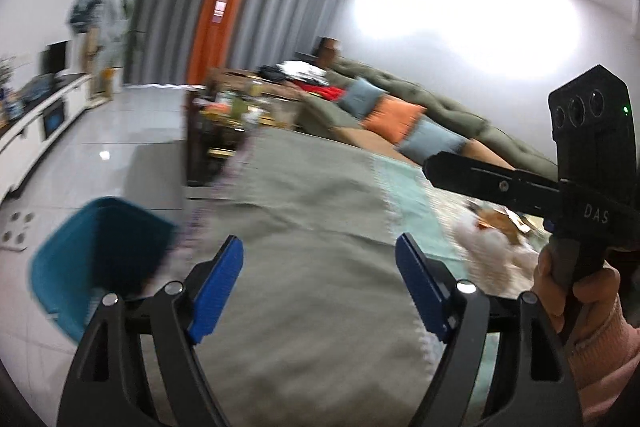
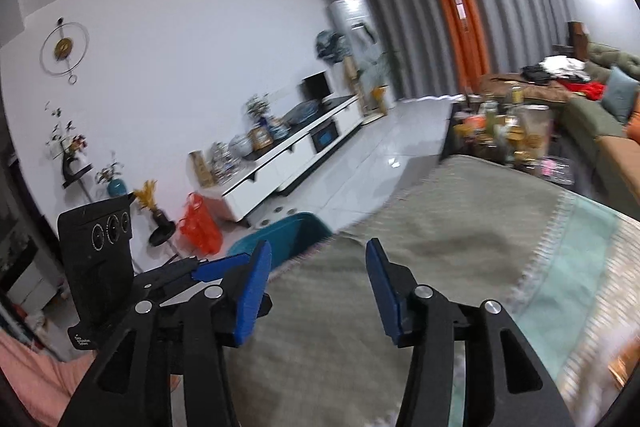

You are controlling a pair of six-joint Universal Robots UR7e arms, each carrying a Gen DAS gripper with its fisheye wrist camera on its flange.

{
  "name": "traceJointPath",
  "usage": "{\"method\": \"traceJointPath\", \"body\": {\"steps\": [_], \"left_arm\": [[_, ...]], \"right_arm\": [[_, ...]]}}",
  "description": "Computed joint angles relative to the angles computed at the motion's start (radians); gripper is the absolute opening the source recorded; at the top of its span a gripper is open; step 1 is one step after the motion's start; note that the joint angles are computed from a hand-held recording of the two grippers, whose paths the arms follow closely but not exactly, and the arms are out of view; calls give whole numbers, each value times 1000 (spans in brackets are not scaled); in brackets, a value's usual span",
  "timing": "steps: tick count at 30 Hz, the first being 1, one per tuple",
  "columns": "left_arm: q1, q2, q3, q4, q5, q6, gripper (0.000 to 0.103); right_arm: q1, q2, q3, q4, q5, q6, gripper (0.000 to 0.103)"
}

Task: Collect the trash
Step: 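Move both open grippers back over the remaining trash on the bed, then grasp a gold snack wrapper with the right gripper while the left gripper grasps a white plastic bag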

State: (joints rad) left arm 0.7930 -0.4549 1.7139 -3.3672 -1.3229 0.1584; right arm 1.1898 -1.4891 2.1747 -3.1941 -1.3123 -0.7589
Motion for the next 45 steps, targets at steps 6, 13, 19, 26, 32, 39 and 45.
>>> {"method": "traceJointPath", "body": {"steps": [6,13,19,26,32,39,45], "left_arm": [[-52,82,-71,94,-105,26,79],[-104,183,-180,214,-165,22,79],[-132,246,-264,282,-175,14,79],[-141,280,-316,333,-186,7,79],[-140,293,-347,374,-205,0,78],[-128,315,-396,440,-242,-18,72],[-112,360,-493,568,-288,-52,57]], "right_arm": [[-147,-147,109,-98,23,29,50],[-339,-250,145,-146,77,101,58],[-412,-244,116,-128,66,153,64],[-428,-203,55,-36,84,197,79],[-484,-217,39,76,180,216,40],[-546,-255,58,123,283,202,9],[-569,-292,89,116,332,175,6]]}}
